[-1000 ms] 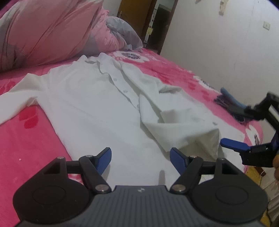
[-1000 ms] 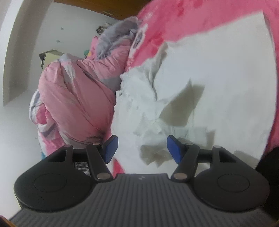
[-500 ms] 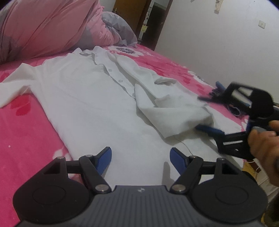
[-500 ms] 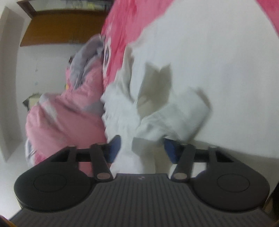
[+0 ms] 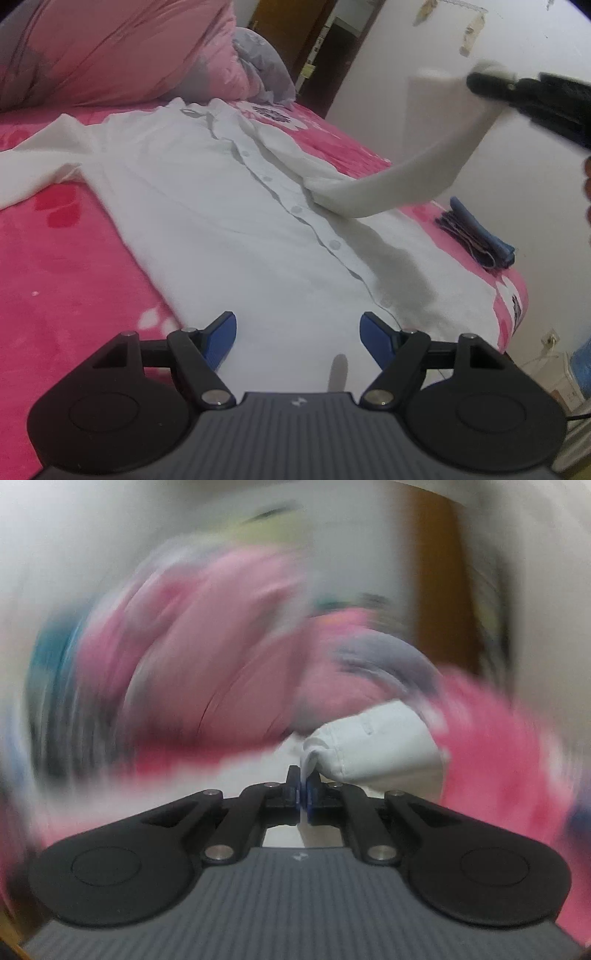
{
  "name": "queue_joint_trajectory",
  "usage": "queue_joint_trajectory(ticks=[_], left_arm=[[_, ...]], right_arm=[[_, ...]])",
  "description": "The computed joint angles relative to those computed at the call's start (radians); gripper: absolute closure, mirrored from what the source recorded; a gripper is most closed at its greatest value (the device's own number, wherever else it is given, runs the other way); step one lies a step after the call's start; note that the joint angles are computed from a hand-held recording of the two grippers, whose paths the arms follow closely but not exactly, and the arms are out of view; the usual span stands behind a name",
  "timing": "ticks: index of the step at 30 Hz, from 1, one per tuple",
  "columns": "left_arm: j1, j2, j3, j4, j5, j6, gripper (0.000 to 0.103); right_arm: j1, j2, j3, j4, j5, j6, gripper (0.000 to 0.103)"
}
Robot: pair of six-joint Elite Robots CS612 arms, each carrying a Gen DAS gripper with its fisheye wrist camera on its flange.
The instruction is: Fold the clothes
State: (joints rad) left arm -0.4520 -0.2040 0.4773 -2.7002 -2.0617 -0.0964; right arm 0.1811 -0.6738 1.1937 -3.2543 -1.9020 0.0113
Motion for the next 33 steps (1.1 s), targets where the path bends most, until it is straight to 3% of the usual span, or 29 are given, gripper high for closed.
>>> queue_joint_trajectory(ticks=[2,5,9,14,19,22,26,33], left_arm=[[0.004,-0.008,0.013,-0.008,0.010,-0.014,0.028],[0.009,-0.024,0.043,-0.025,0.034,-0.032,0.028],[0.015,-0.052,0.091,-0.047,0.090,-0.048,0.028],[0.019,-0.073,0.118,-0.056,0.145,-0.065,0.028],[0.017,-0.106,0.178,-0.116,0.156,-0.038,0.028],[0.017,-0.124,0.215,-0.149,0.111,0.019,0.028],[0.014,-0.145,0.256,-0.177,0.030,0.127,0.028],[-0.013,-0.194,0.342,-0.172,-0.033,0.357,0.028]], right_arm=[[0.014,-0.009,-0.012,0.119,0.041,-0.208,0.101],[0.022,-0.024,0.002,0.250,0.108,-0.371,0.101],[0.039,-0.026,0.012,0.377,0.147,-0.475,0.101],[0.052,-0.013,0.014,0.429,0.147,-0.485,0.098],[0.053,-0.038,0.077,0.387,0.195,-0.390,0.079],[0.052,-0.061,0.131,0.334,0.242,-0.288,0.075],[0.043,-0.083,0.205,0.216,0.305,-0.058,0.069],[0.019,-0.092,0.322,-0.020,0.288,0.445,0.063]])
